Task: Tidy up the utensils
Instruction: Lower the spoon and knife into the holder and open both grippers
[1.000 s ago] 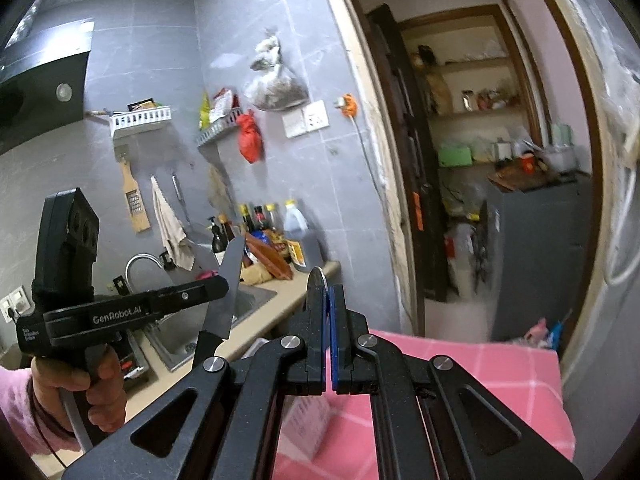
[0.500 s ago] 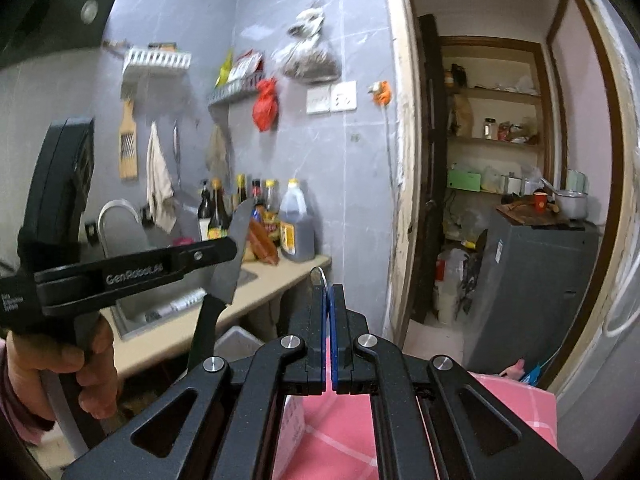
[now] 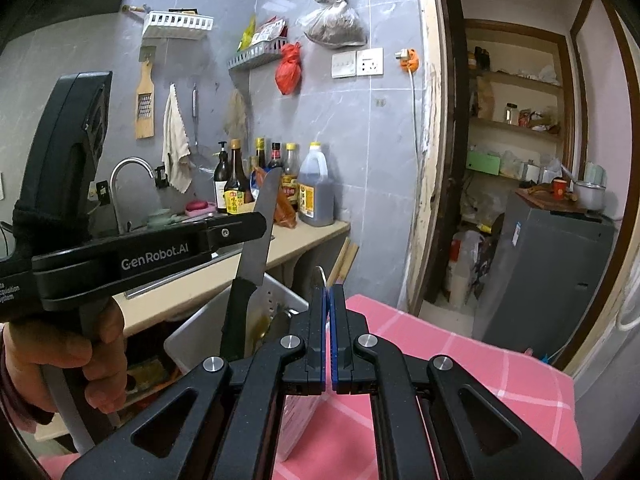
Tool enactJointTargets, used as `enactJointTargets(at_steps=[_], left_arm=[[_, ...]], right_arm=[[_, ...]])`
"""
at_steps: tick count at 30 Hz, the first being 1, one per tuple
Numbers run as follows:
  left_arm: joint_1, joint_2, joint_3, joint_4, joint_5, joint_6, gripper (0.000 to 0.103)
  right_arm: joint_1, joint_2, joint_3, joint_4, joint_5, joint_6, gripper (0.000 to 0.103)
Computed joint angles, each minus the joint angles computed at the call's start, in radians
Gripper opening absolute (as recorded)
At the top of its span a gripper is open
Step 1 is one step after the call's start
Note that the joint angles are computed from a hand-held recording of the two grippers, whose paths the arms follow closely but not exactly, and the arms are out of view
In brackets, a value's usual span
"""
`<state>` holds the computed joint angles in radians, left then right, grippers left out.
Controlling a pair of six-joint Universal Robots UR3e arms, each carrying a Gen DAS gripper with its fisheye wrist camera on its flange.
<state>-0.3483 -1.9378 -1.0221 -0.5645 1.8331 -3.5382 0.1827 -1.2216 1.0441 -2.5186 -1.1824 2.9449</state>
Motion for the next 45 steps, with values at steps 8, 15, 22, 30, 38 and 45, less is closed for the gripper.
enactJointTargets(at_steps=[8,15,22,30,38,45], left_arm=[[-0.002,0.039,-0.064,0.009,-0.001,-0.015,0.002],[-0.018,0.056,-0.107,0.066,0.049,-0.005,0.002],[-0.014,0.053,-0.153,0.16,0.065,0.024,0.002],[-0.001,0.094,-0.228,0.148,0.021,-0.002,0.002],[0.04,0.168,-0.319,0.122,-0.105,-0.059,0.002],[0.047,0.206,-0.368,0.121,-0.146,-0.056,0.01]], right_arm=[[-0.005,0.0,0.007,0.004,0.015,0.004,0.002],[0.019,0.004,0.019,-0.054,-0.047,-0.008,0.002],[0.042,0.011,0.024,-0.083,-0.067,-0.031,0.002],[0.024,-0.012,0.073,-0.054,-0.002,-0.019,0.003],[-0.029,-0.032,0.13,-0.045,0.09,0.032,0.004],[-0.072,-0.054,0.192,-0.08,0.152,0.108,0.013]])
